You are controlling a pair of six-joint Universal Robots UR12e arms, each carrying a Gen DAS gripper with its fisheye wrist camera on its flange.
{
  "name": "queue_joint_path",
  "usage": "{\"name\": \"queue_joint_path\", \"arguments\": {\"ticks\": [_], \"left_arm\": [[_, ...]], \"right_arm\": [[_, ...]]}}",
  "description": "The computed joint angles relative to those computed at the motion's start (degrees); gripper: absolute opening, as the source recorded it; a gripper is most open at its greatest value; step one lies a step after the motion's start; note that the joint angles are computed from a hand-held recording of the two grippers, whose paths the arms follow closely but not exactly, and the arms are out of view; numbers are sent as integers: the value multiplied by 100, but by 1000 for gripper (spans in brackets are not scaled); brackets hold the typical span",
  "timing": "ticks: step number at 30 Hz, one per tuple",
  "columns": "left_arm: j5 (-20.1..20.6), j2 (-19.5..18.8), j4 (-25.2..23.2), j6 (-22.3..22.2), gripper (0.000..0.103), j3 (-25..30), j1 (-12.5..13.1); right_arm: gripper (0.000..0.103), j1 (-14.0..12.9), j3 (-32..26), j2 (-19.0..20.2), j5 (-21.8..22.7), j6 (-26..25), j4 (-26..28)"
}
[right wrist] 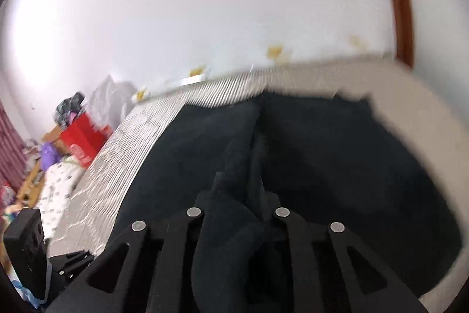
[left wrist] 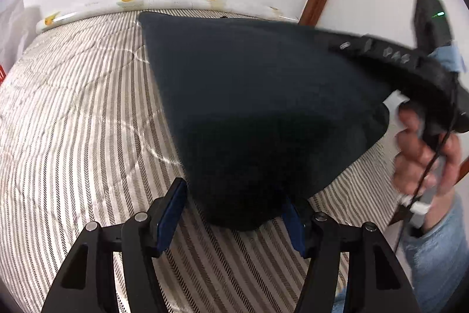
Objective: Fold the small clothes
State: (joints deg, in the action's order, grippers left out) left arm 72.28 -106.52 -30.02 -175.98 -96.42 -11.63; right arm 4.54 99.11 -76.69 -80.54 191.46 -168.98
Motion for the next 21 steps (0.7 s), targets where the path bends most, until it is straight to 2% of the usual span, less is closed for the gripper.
{"name": "queue_joint_path", "arguments": {"ticks": [3, 9, 12, 15, 17, 20, 21], "left_arm": [[194, -37, -16, 84, 60, 76, -99], [257, -110, 170, 289, 62, 166, -301], [286, -155, 193, 460, 61, 239, -412], [414, -196, 149, 493, 56, 300, -495], [389, -220, 47, 378, 52, 348, -499], [190, -277, -99, 159, 42, 439, -462], [112, -294, -148, 97, 35, 462, -449]], "right_arm": [[15, -17, 101, -111, -666, -204, -381], [15, -355, 362, -352, -1345, -345, -512], [15, -496, 514, -387, -1465, -324, -411], [16, -525, 613, -371, -1594, -270, -273], [19, -566, 648, -373, -1466, -140, -142], [39, -563, 754, -423, -1735, 8, -118], [47, -569, 801, -447, -1786, 54, -158]]}}
